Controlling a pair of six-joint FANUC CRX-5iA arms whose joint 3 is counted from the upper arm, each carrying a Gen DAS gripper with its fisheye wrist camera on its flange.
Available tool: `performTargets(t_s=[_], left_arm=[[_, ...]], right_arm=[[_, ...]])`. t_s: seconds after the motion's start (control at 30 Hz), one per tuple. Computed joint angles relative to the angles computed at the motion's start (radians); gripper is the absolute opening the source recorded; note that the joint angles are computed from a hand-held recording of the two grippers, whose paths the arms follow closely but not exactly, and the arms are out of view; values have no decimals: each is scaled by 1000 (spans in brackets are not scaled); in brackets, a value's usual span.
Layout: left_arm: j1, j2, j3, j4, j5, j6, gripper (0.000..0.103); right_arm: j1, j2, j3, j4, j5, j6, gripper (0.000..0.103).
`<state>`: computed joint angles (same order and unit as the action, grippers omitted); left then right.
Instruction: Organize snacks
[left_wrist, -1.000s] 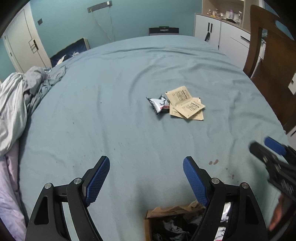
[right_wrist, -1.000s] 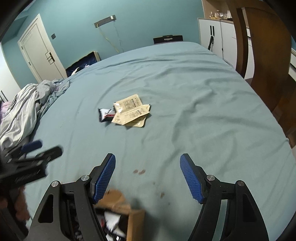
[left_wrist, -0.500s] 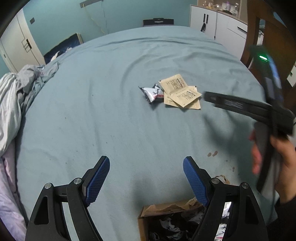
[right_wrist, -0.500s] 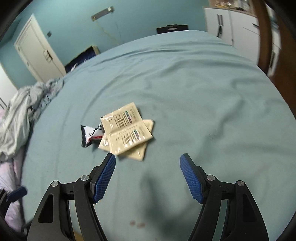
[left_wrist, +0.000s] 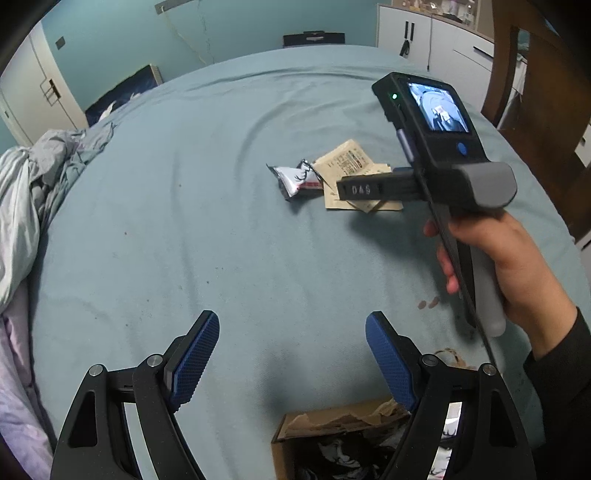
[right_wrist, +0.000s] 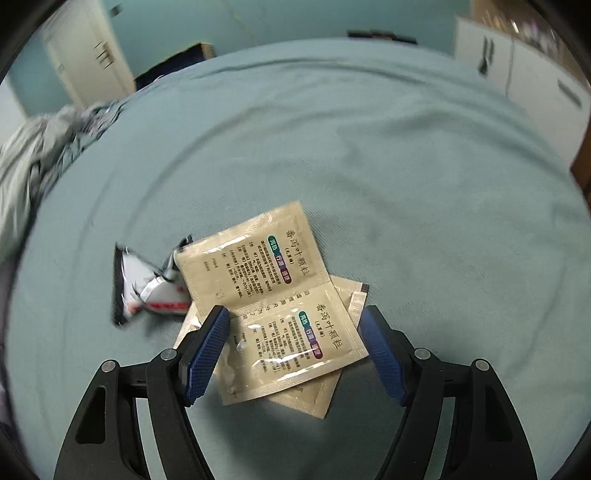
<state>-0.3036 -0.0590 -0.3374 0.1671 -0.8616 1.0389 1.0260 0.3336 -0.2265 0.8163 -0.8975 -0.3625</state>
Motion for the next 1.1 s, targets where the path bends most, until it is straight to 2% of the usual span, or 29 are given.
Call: performTargets(t_s=[0.07, 0.13, 0.2, 0.3, 0.37, 0.43, 0.57, 0.73, 0.83, 0.87, 0.93, 1.0, 1.03, 1.1], left_arm=[[5, 5, 3, 13, -8, 0, 83], [4, 0, 0, 8, 1, 8, 83], [2, -8, -4, -5, 15, 16, 83], [-1, -41, -28, -37, 59, 34, 83], [-6, -56, -33, -64, 74, 52, 83], [-1, -66, -37, -75, 82, 64, 83], [10, -76, -39, -92, 84, 70, 83], [36, -60, -23, -71, 32, 58, 83], [43, -60, -16, -69, 9, 71, 83], [47, -60, -13, -58, 0, 71, 83], [58, -62, -17, -22, -5, 59, 83], [65, -60, -18, 4, -3, 56, 85], [65, -56, -16, 10, -1, 57, 85], [66, -48, -11, 13, -1, 60, 85]], right_arm=[[12, 22, 22, 4, -40, 35, 72], [21, 18, 7, 30, -43, -12, 56], [28, -16, -55, 89, -6, -119, 23], [35, -82, -161, 175, 91, -291, 8], [47, -109, -198, 196, 117, -348, 0], [61, -148, -251, 238, 155, -430, 0], [85, -246, -380, 410, 195, -713, 0], [244, -281, -358, 317, 8, -692, 0], [325, -265, -285, 204, -118, -575, 0], [336, -251, -251, 161, -144, -530, 0], [347, -211, -156, 43, -196, -414, 17], [337, -196, -125, 1, -187, -357, 71], [321, -189, -117, 9, -171, -340, 75], [283, -175, -88, 5, -148, -288, 75]])
